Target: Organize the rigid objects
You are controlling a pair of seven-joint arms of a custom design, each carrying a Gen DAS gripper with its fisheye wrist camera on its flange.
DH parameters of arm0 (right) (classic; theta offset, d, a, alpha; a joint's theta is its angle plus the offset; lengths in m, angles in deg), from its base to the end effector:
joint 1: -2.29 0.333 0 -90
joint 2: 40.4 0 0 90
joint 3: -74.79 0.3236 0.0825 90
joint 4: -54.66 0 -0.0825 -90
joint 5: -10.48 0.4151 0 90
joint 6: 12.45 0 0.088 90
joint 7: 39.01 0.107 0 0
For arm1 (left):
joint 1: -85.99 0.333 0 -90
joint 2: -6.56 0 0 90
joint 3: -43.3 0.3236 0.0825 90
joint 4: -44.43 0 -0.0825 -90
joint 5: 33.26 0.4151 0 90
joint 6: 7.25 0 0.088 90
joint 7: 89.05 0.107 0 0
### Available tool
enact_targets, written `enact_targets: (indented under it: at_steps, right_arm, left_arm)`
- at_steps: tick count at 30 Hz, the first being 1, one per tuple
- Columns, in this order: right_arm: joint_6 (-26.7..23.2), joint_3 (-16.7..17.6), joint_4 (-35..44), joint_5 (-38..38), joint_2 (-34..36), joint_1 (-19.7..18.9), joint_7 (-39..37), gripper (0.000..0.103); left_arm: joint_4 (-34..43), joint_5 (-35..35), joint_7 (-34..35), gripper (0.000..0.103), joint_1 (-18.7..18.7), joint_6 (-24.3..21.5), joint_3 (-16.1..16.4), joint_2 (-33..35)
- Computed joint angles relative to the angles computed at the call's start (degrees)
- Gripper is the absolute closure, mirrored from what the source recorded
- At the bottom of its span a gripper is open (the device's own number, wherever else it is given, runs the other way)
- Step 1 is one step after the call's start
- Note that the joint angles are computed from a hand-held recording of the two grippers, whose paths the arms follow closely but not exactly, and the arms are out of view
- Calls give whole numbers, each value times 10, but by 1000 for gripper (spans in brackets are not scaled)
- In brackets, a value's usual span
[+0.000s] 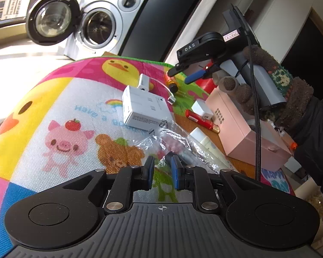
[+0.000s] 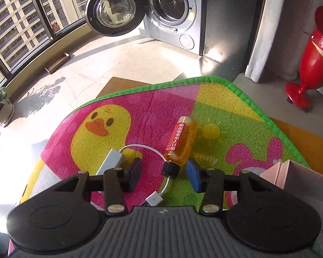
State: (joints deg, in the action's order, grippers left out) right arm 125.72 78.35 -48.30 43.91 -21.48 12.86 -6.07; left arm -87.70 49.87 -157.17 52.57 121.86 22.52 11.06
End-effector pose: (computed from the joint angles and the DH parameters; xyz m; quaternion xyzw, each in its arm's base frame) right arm 0.6730 0.1692 0.3864 -0.9021 0.3398 -0.0316 0.2642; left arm 0.3400 -0.4251 0.3051 -0.8027 0.3557 -0.3979 0.2661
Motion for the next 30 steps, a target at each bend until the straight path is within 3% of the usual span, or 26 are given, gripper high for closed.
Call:
enact_targets:
  at_steps: [4,7,9,13,19,22,26,30]
  right_arm:
    - [33,-9,38,-17,47,21,96,57]
    - [40,-8,46,-38,64,25,118,74]
    - [29,5,29,-29,47,9,73,76]
    - [-23,22,-68,60,-53,-46,-105,76]
    - [-80,-43,-235,154,-204,-83,-363,76]
    - [-74,-76,-290,169,-238,-96,-443,76]
    - [-26,-101,-327,216,-244,-114,-505,76]
    - [27,-113,-335,273,-229,-130,-543,75]
  left_arm:
    - [1,4,-2,84,0,1,1,1]
    - [-2,-7,6,84,0,3,-1,-1]
    - [-7,-16,4,84,-1,0,-2,-4]
    - [-9,-25,-3,84,-2,-5,-3,-6]
    - [26,-22,51,84,-6,-12,-4,7]
    - [60,-10,101,84,-9,-13,0,23]
    - [128,-11,202,84,-11,5,12,72]
    - [195,-89,327,84,-22,5,24,127]
